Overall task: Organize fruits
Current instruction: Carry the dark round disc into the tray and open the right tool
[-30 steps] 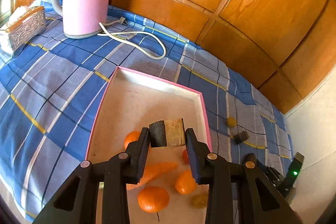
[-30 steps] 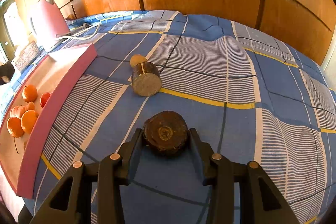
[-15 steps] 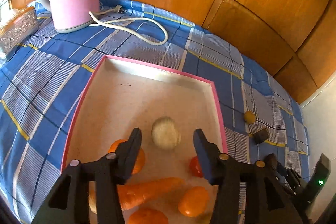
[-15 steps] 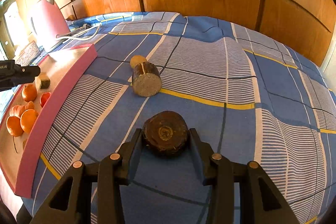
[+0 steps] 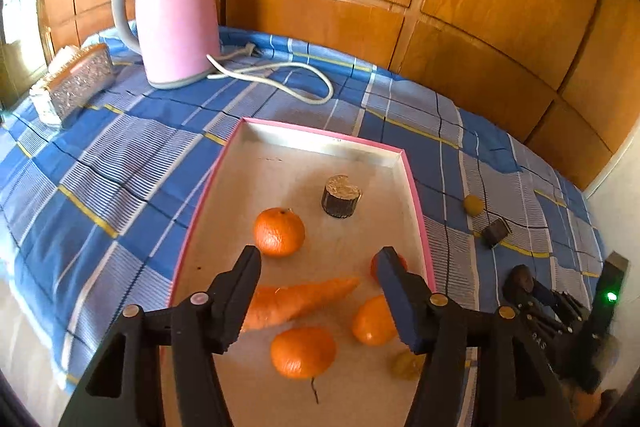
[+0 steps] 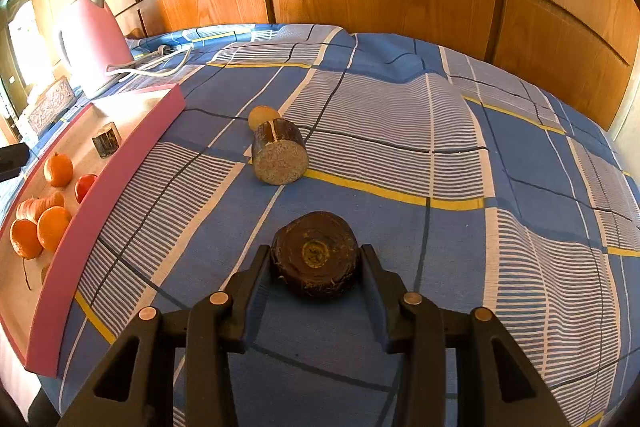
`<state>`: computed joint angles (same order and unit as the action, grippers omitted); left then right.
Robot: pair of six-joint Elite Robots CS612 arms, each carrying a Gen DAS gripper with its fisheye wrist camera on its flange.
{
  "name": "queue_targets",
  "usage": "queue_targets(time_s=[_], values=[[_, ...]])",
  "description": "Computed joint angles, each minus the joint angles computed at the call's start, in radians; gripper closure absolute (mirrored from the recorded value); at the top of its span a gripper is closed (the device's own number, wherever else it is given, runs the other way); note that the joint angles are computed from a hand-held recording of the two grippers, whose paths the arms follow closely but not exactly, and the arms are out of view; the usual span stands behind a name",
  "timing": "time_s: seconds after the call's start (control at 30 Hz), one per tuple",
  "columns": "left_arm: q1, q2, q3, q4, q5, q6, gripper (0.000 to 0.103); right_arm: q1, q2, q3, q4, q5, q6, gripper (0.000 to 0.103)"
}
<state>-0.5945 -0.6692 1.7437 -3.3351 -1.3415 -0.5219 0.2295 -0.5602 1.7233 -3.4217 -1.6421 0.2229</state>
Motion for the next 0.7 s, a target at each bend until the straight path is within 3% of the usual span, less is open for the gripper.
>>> queue_targets(time_s=[0.3, 0.7], values=[[-0.022, -0.024, 0.059, -0.07, 0.041, 0.031, 0.039, 0.006, 0.0, -0.003, 0.007, -0.023, -0.013, 0.059], [-0.029, -0.033, 0.091, -0.098, 0.029, 0.023, 0.037, 0.015, 0.0, -0.008, 0.017, -0.057, -0.026, 0.06]])
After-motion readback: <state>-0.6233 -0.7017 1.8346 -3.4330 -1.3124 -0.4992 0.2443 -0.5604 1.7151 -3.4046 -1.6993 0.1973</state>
